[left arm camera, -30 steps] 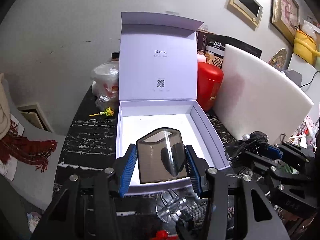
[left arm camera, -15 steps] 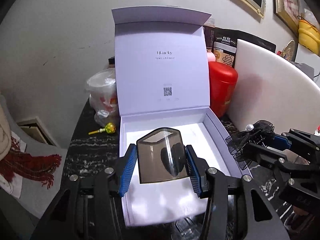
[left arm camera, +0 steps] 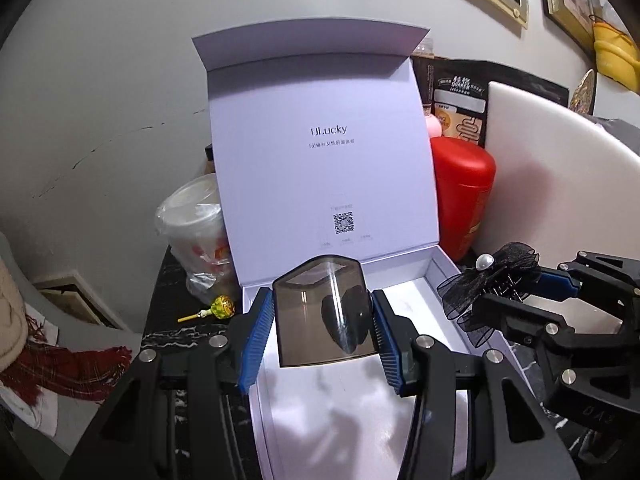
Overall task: Organize rigid objects
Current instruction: 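Carry the cup with the left tool while the right tool carries the clip to the white box, then open the left tool to drop the cup while the right tool releases the clip into the box, then withdraw both open tools from the box back toward the table objects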
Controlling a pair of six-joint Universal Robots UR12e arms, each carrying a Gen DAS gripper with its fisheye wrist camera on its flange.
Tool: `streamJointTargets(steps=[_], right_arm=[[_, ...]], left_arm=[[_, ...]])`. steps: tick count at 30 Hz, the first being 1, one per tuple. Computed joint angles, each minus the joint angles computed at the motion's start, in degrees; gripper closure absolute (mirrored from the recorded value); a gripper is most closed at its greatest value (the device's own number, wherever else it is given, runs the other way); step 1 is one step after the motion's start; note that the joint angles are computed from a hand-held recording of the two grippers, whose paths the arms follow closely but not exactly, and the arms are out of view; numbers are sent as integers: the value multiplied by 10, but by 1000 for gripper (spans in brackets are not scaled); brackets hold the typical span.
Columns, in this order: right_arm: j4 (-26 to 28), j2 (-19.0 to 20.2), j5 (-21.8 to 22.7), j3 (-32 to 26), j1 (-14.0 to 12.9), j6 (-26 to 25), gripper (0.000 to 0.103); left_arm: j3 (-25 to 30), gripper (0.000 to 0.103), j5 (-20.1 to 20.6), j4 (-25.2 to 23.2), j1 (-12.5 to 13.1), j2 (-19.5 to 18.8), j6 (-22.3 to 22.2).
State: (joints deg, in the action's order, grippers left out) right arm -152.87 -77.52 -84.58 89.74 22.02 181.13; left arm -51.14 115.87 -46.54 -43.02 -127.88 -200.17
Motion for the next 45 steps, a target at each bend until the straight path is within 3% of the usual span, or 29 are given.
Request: streamJointTargets(steps=[16,21,23,25,26,28,33,39,45], right_arm=[[37,36,-31,-35,0,-2,69],[50,40,-50,-42,2,-3,60],[50,38,-56,-40,2,-2,52],[62,37,-70,-42,4,2,51],[63,36,-72,-42,4,3,50],[63,34,-77,-40,4,4,49],[61,26,-84,-35,4,11,46],[54,17,-92,-33,5,16,45],[43,6,-104,-31,12,16,45]], left_arm=[[56,55,-9,-57,13,-41,13],[84,53,9,-114,13,-53,-9],[88,47,27,-125,10,-56,-14],[94,35,43,-135,7,-60,-18],[94,25,50,-136,6,-60,-21],[87,19,58,-130,5,-57,-27],[92,18,57,-142,5,-55,-42],[65,18,37,-110,7,-36,-42],[54,18,45,-91,0,-22,-41]])
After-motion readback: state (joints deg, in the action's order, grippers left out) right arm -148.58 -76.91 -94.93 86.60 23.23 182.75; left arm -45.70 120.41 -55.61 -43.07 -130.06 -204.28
